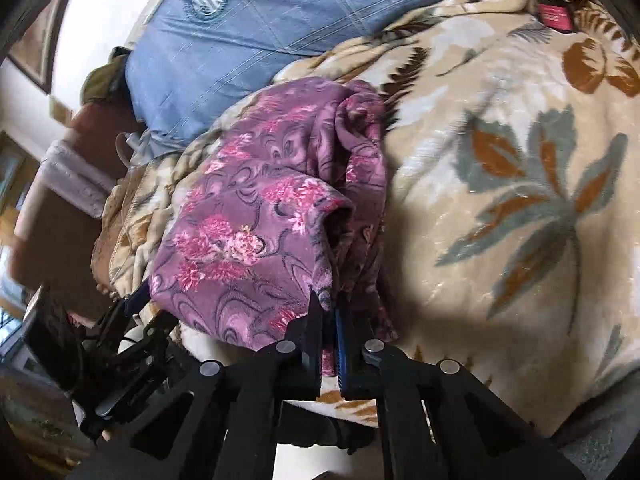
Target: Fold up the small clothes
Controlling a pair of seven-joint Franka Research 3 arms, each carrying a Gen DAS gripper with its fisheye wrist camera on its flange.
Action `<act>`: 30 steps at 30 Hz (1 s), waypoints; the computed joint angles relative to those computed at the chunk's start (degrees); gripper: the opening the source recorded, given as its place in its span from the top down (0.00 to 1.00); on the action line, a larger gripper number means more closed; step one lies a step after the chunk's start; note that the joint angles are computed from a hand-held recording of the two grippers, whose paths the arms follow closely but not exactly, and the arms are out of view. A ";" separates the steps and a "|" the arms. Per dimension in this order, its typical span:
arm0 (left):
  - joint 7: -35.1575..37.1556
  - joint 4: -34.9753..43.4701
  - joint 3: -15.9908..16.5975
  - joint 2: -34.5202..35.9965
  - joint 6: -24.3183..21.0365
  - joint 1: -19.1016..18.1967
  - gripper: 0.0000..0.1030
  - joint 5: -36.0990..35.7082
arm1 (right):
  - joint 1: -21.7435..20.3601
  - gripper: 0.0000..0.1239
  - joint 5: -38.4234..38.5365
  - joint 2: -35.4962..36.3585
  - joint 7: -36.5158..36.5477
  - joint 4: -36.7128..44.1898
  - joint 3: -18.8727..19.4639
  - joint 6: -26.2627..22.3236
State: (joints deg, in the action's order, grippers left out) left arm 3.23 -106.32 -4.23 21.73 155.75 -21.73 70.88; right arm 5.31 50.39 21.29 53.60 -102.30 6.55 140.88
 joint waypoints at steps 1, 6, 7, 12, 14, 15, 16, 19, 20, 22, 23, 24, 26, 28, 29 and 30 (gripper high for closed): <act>-2.67 -0.62 0.61 -0.20 2.09 0.20 0.73 1.60 | 0.32 0.97 -0.75 -0.74 0.28 -0.75 -0.31 0.89; -2.87 -1.17 0.30 1.25 3.17 0.84 0.75 0.03 | 2.22 0.97 -9.08 4.04 5.87 1.66 -1.50 1.91; -3.04 -1.09 0.41 1.25 2.83 0.56 0.75 -0.19 | 1.19 0.97 -7.38 4.63 4.67 1.90 -0.43 2.05; -3.96 -3.39 0.29 -0.52 5.42 1.39 0.70 -3.50 | 0.78 0.92 -7.25 2.53 4.20 -0.23 0.25 3.84; -4.43 -5.80 -0.27 -2.64 6.14 1.68 0.65 -5.76 | 0.65 0.76 -6.26 0.49 4.43 -2.54 0.30 4.41; -4.34 -6.54 -0.50 -3.28 5.86 1.60 0.55 -6.42 | 0.52 0.69 -5.17 -1.24 3.82 -4.71 0.40 5.52; -4.43 -7.68 -0.98 -4.60 3.81 1.01 0.47 -7.39 | 0.61 0.61 -4.46 -2.48 3.48 -6.24 0.36 6.29; -4.40 -9.96 -2.76 -7.29 -0.67 0.46 0.41 -10.01 | 0.90 0.57 -1.73 -7.02 1.62 -11.42 0.17 7.00; -2.83 -10.39 -3.78 -7.97 -2.47 0.62 0.41 -12.58 | 1.16 0.56 -1.48 -7.87 1.31 -12.40 -0.18 7.16; -0.61 -11.14 -5.18 -9.30 -5.07 0.78 0.40 -16.22 | 2.34 0.55 -2.12 -10.40 2.33 -14.89 -0.85 8.17; -0.80 -11.99 -5.66 -10.64 -6.04 0.40 0.40 -16.41 | 3.08 0.55 -3.05 -12.36 3.14 -16.74 -1.20 9.13; -0.90 -12.33 -5.99 -11.33 -6.84 0.29 0.39 -16.42 | 3.61 0.55 -3.60 -13.58 3.44 -17.87 -1.50 9.82; -1.24 -12.91 -6.96 -13.29 -9.92 -0.27 0.38 -16.13 | 4.61 0.54 -5.42 -16.37 4.63 -20.19 -2.13 11.00; -1.22 -12.90 -7.98 -14.91 -13.35 -0.65 0.37 -15.76 | 5.69 0.53 -7.72 -19.21 6.24 -22.26 -2.56 12.30; -1.23 -12.63 -8.49 -15.50 -15.46 -0.87 0.37 -15.57 | 6.18 0.52 -8.81 -20.57 6.94 -23.18 -2.70 13.00; -1.34 -12.34 -8.96 -16.05 -17.47 -1.04 0.37 -15.37 | 6.75 0.52 -12.00 -22.30 9.51 -24.29 -2.77 13.87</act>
State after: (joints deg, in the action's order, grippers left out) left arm 1.89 -118.65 -13.20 5.69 138.29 -22.77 55.51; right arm 12.06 38.39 -1.01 63.11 -126.58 3.79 154.74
